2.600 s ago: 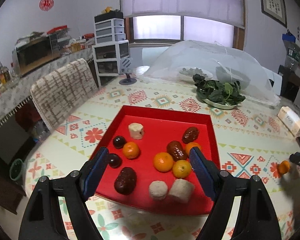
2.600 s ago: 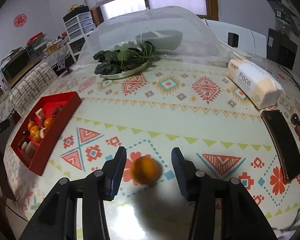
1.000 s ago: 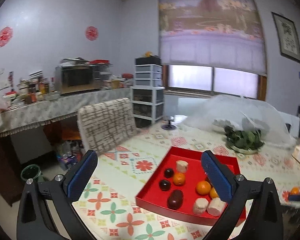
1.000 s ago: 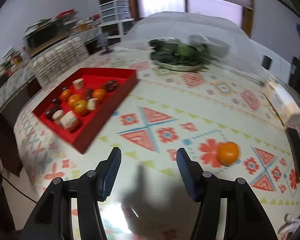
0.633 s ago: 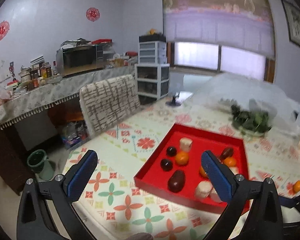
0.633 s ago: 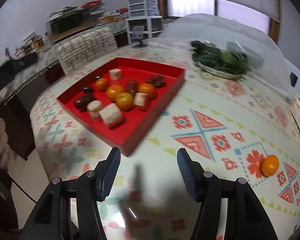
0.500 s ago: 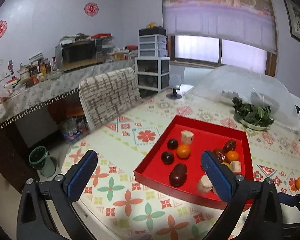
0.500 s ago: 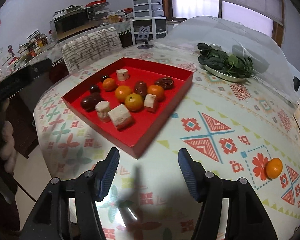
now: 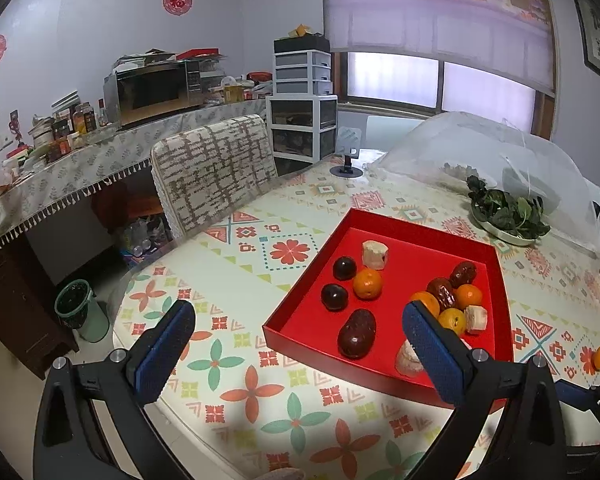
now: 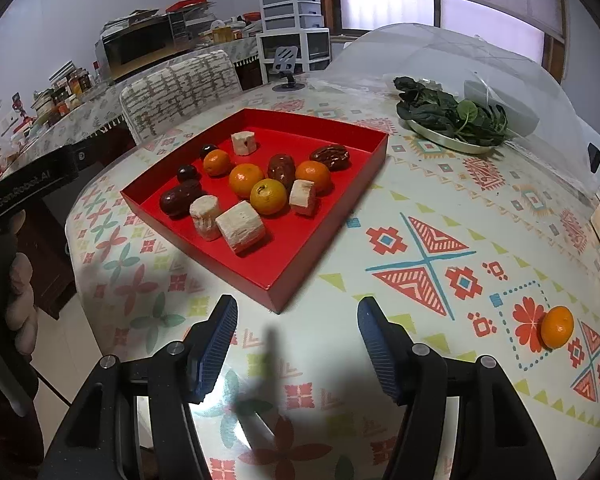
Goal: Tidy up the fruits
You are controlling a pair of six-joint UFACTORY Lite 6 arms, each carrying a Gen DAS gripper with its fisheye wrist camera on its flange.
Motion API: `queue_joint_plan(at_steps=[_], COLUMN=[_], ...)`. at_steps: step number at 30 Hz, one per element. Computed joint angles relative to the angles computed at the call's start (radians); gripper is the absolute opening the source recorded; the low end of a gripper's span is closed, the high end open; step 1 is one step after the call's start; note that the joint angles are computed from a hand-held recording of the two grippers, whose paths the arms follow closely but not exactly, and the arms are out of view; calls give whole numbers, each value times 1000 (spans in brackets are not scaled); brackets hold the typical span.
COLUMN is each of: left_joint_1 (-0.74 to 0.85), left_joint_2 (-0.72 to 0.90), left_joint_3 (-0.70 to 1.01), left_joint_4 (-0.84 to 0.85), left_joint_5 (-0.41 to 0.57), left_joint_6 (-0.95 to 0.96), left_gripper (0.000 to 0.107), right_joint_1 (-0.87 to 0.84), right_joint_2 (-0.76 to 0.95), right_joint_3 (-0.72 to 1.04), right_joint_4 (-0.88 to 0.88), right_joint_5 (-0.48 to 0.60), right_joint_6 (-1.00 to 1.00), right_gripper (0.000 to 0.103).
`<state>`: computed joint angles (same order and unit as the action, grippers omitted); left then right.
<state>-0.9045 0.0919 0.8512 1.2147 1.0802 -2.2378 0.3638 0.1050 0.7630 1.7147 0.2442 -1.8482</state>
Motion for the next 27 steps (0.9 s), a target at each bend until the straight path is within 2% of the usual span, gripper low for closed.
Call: queue_joint_plan(at_steps=[27], left_joint_1=[39], left_joint_2=[27], left_joint_3=[0], left_joint_4=[16], left_joint_5=[-112], left_joint_6=[-6], left_gripper=[103], right_joint_1=[43], right_joint_2=[25], right_joint_3=[4], right_joint_4=[92], right_joint_5=[-32], right_joint_6=[-62], right_gripper=[69])
